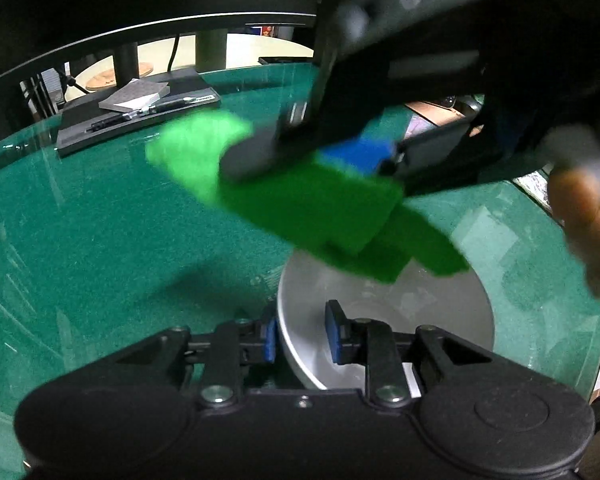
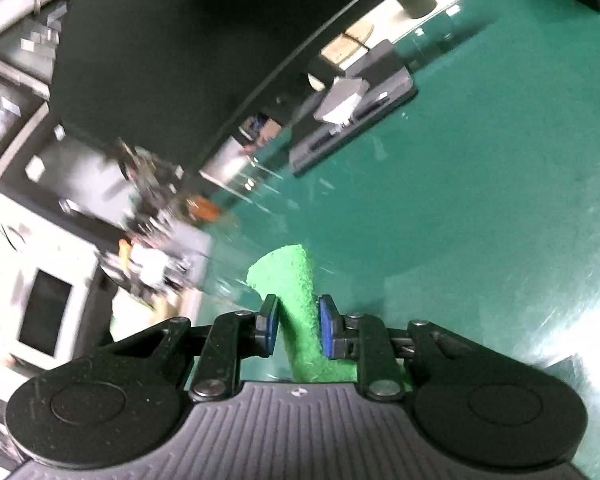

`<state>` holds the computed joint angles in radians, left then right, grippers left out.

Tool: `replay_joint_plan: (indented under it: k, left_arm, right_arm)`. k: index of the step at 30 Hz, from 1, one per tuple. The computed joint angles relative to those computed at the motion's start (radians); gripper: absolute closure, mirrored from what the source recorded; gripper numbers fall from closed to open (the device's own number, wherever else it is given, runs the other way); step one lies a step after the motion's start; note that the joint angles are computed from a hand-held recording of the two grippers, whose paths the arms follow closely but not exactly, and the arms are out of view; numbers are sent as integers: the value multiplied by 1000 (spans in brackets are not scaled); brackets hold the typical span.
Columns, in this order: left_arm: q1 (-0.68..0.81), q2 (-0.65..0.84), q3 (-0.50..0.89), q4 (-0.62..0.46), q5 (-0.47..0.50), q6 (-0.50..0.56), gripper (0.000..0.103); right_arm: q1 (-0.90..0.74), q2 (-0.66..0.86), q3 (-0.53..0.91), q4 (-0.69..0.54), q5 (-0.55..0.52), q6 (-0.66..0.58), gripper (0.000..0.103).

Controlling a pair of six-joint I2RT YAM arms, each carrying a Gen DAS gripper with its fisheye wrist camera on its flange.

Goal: Clean bowl
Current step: 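Lift the green cloth up off the bowl rim with the right tool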

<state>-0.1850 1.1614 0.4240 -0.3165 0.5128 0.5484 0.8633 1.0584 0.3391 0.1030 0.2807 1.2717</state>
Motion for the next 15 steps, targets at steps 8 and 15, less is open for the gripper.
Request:
replay_joint_plan:
  k: [8,15]
  left_arm:
    - [-15,-7,-12,14,-2,-5,78]
    - [-26,-26,-23,17,-12,-7,76]
  right_arm:
    - [85,37,78,-181,111,-94,81]
    - [116,63,104,-200,132,-184,81]
